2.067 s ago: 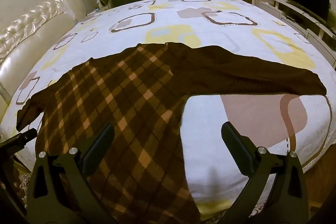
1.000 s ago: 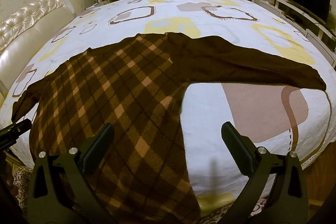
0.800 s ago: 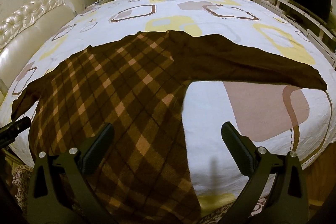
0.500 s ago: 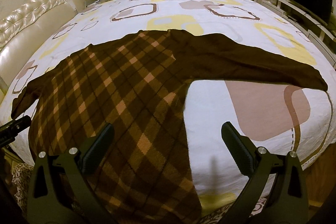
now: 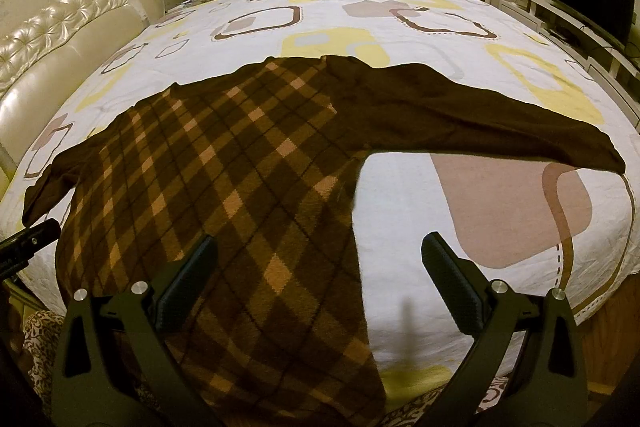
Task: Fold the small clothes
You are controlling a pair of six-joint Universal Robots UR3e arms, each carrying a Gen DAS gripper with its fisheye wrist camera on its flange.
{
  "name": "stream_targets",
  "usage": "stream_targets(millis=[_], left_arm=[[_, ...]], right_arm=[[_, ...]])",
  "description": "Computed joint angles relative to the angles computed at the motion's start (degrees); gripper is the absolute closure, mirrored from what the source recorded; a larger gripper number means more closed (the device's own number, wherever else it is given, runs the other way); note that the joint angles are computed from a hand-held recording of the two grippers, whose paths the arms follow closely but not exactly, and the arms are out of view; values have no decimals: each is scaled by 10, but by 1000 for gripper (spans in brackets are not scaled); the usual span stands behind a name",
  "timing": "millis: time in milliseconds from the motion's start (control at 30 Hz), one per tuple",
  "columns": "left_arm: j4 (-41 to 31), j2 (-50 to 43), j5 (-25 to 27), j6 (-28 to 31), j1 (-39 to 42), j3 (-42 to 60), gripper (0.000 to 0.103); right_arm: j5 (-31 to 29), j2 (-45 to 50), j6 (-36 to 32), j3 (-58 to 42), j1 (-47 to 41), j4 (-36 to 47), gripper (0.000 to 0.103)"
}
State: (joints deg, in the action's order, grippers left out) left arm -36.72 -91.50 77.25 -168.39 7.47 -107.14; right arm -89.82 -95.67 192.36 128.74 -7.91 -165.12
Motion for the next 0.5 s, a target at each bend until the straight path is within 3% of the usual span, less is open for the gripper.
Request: stream_targets(millis=[500], left_arm=[[-1,1,-2,1,1,-1,4]], right_arm=[[0,1,1,-1,1,1,2]])
